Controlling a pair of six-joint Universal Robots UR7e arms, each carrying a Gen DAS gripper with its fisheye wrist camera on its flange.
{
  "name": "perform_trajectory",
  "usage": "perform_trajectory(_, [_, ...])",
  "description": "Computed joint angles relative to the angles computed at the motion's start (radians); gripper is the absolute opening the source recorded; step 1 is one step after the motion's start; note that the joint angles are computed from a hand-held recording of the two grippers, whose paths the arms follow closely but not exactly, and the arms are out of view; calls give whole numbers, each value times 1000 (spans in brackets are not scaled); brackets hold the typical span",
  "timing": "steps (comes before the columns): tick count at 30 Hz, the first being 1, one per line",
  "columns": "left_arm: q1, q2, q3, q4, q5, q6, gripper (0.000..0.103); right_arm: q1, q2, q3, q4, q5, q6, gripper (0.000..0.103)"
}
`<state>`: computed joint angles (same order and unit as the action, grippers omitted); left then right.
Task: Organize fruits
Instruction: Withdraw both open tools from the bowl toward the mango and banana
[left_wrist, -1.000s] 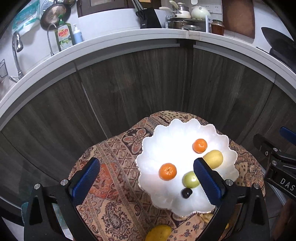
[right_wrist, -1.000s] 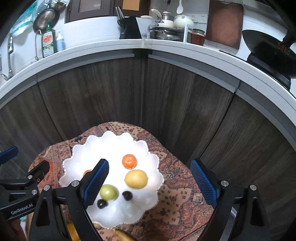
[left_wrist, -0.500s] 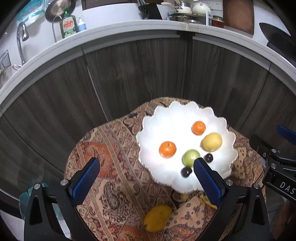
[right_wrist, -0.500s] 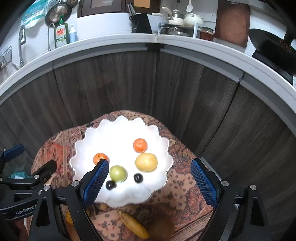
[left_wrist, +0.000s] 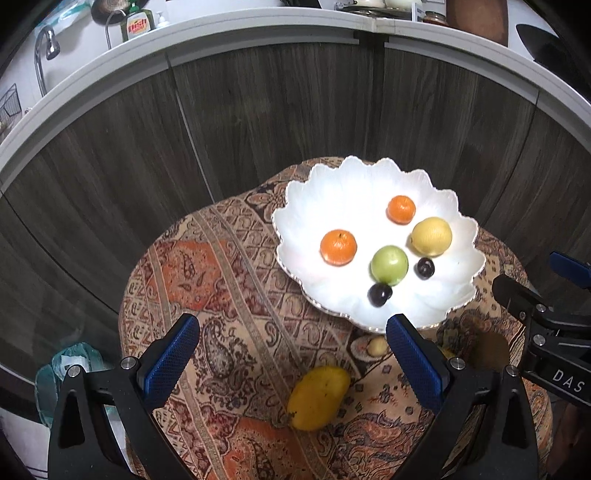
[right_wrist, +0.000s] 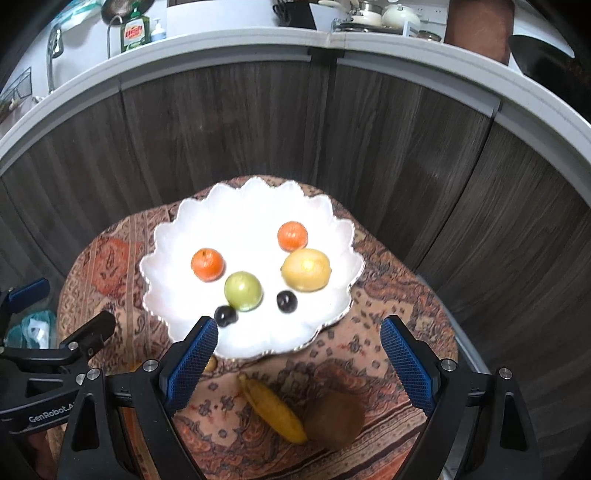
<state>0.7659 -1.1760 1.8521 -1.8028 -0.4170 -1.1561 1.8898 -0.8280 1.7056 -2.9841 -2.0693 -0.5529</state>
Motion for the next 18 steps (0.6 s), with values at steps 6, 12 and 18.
perform_trajectory(6, [5,-4,40,-29,-21,5,103,-15,-3,35,7,5,-1,90])
perform_trajectory(12, [14,-7,83,-54,-55,23,103,-32,7,68,-3,-11,-23,89])
perform_trajectory(18, [29,-4,121,-126,-78,76,103,-45,19,88,-6,-21,-40,88])
